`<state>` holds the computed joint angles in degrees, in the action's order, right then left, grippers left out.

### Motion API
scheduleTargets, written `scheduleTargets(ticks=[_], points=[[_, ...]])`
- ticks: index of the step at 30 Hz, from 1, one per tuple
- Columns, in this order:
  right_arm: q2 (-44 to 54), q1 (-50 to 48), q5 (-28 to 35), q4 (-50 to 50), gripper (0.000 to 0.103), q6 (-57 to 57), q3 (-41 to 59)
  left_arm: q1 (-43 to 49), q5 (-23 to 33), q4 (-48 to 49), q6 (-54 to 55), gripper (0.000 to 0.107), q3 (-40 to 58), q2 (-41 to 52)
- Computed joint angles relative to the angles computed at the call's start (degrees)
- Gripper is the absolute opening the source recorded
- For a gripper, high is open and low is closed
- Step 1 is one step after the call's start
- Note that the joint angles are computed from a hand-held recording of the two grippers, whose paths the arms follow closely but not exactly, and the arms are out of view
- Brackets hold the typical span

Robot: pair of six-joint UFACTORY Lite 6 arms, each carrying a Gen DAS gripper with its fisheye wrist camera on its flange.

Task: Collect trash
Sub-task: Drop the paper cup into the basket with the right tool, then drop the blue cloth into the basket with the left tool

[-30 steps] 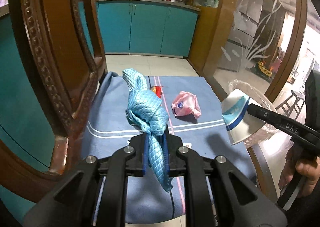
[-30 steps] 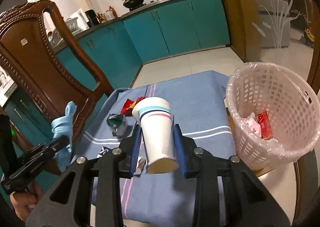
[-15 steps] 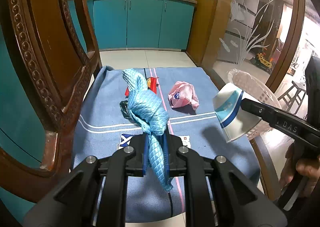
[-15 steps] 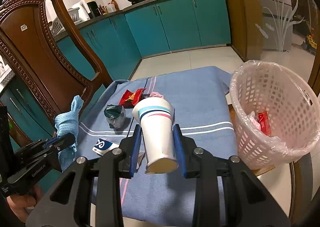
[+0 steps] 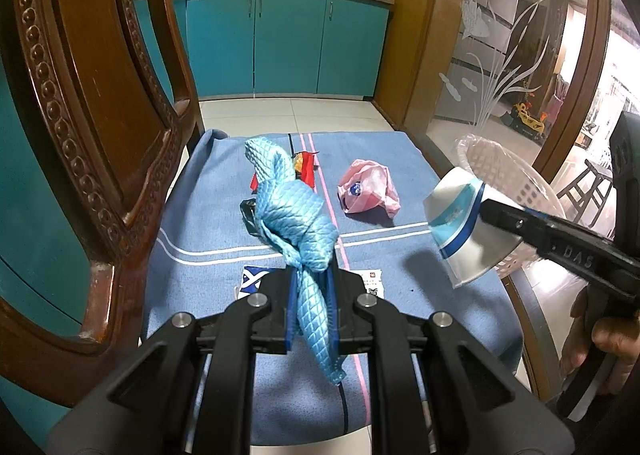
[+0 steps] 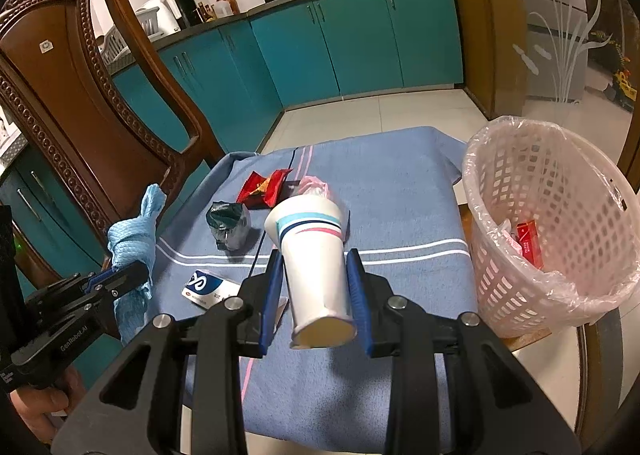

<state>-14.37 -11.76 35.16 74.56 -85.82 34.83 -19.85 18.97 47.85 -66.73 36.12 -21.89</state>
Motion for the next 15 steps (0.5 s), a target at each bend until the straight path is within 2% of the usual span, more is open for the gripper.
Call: scheduleTargets(ticks=[4,7,8,9,10,11,12,15], points=[[2.48,-9.49,3.77,5.9,0.033,-3.55,4.79,0.21,-0.32,-0.41,0.42,0.013,-0.23,-0.2],[9.09,-17.35,2.84,17.31,0.035,-12.19,9.89,0.22,-0.5,-0.88,1.13,0.013,-0.49,-0.23],[14.06,-19.4,1.88,19.68,0.04,-12.79,13.66,0.09,-0.42,-0.7,1.01,0.013,-0.45,-0.14],[17.44,-20.26,1.95,19.65,0.05,-11.88,16.21,-0.03,-0.42,-0.5,0.93,0.013,-0.38,0.07],[23.14,-21.07,1.57,17.44,0.08,-8.57,20.68,-0.15,-0.55,0.05,0.43,0.013,-0.33,0.47],[27.34,-21.83,1.17,14.44,0.085,-3.89,24.12,-0.3,-0.74,0.57,-0.14,0.013,-0.2,0.98],[30.17,-23.05,1.74,11.57,0.085,0.97,26.71,-0.48,-0.8,0.61,-0.16,0.013,-0.01,1.35],[29.72,-28.3,9.06,10.6,0.085,5.4,27.79,-1.99,-1.07,2.92,-2.62,0.013,0.32,2.3]])
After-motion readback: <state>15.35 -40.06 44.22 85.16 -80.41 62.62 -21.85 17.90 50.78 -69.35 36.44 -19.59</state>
